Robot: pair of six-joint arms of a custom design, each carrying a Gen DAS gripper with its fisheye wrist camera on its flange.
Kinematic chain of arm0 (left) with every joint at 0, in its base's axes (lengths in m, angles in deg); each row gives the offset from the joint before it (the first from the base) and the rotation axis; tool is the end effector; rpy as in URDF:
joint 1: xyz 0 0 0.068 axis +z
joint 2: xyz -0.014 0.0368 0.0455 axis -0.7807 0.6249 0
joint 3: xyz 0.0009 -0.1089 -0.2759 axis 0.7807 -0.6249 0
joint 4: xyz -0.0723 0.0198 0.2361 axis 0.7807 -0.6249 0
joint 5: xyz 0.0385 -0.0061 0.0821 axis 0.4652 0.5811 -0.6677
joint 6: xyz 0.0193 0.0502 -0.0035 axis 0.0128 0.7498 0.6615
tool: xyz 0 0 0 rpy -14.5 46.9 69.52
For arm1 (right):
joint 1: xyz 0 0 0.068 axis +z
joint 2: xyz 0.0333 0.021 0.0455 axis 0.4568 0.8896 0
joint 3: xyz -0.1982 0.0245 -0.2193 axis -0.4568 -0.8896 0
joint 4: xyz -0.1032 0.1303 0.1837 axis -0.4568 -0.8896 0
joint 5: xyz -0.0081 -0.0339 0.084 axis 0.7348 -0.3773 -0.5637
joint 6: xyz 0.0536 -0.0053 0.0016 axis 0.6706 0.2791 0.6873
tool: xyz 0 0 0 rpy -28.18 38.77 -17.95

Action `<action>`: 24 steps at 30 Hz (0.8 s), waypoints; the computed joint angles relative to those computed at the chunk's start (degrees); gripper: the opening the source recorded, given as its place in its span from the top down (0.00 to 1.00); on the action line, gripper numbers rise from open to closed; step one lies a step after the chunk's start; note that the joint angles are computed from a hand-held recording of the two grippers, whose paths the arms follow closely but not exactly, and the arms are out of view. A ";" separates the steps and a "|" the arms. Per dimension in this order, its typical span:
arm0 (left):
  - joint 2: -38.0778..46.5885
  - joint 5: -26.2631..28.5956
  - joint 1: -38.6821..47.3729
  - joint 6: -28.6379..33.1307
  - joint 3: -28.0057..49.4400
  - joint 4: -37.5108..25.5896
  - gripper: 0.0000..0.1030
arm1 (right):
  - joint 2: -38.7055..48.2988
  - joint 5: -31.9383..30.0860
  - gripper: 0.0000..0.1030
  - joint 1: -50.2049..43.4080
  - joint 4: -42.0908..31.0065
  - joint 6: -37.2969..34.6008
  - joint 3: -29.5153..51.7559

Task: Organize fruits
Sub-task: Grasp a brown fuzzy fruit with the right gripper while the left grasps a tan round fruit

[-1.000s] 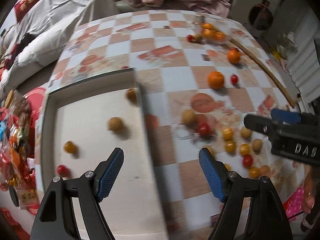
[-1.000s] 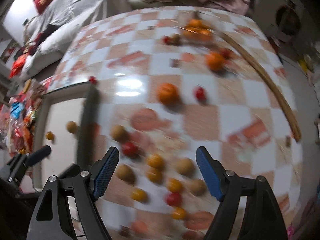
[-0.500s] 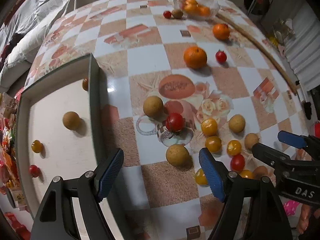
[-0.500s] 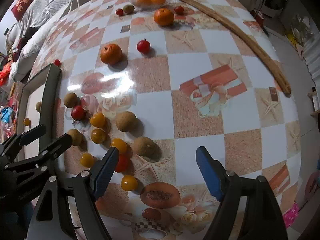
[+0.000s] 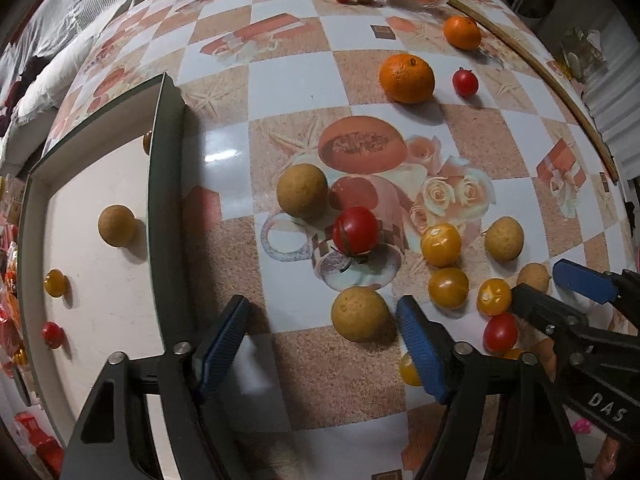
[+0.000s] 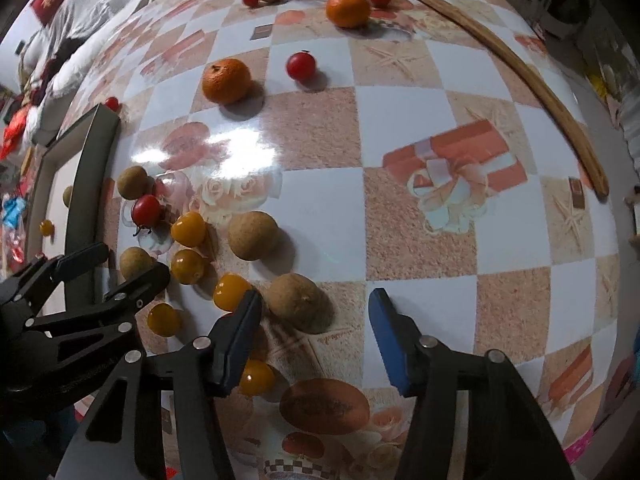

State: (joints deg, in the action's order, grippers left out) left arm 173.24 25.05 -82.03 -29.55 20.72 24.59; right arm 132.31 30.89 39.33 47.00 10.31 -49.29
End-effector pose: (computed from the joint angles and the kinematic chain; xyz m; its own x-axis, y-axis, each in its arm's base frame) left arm 0.1951 -0.1141 0.0938 -0.9510 0.2511 -0.1806 0.2571 0.9663 -0.0105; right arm 0.1475 0.0337 0.1044 -0.9786 0.1212 -0.1663 0.1041 0.9887 0.1078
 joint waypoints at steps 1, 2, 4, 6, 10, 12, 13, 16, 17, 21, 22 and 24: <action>0.01 -0.10 -0.26 -0.20 0.08 -0.08 0.31 | 0.11 0.39 0.45 0.55 0.10 0.15 0.03; -0.16 -0.10 -0.41 -0.31 0.06 -0.13 0.34 | 0.10 0.90 0.49 0.91 0.16 0.13 0.01; -0.31 -0.40 -1.62 -1.38 0.65 -0.75 0.41 | 0.17 1.99 0.54 2.26 0.00 0.35 0.17; -0.44 -0.75 -3.23 -2.61 0.86 -0.77 0.49 | -0.02 2.29 0.59 2.97 -0.21 0.28 0.20; -1.07 -0.12 -4.35 -2.26 1.58 -1.04 0.72 | 0.00 2.25 0.72 3.80 0.36 1.54 0.08; -1.59 1.22 -4.16 -2.38 1.53 -1.07 0.72 | -0.04 1.67 0.72 3.43 0.78 1.76 -0.19; -1.75 1.64 -3.99 -2.56 1.64 -1.28 0.72 | -0.19 1.07 0.72 2.91 0.80 1.63 -0.26; -3.60 2.80 -2.71 -2.22 1.45 -2.24 0.72 | -0.86 -0.41 0.72 0.36 0.27 0.02 -0.36; -4.56 3.20 -2.29 -2.12 1.48 -2.83 0.72 | -1.32 -0.51 0.72 -0.15 -0.18 -0.49 -0.27; -8.20 4.39 0.66 0.36 1.62 -5.36 0.72 | -3.29 -1.35 0.72 -1.59 -2.66 -1.45 0.74; -9.47 4.70 1.65 1.19 1.20 -5.99 0.72 | -3.74 -1.31 0.72 -1.45 -3.26 -1.37 1.12; -10.68 5.04 2.86 1.77 1.15 -6.51 0.72 | -4.50 -1.37 0.72 -1.32 -4.36 -1.31 1.96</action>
State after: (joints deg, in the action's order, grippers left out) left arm 162.56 30.09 -79.17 -27.79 21.87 18.08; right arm 127.81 29.53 38.01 42.64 8.99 -47.34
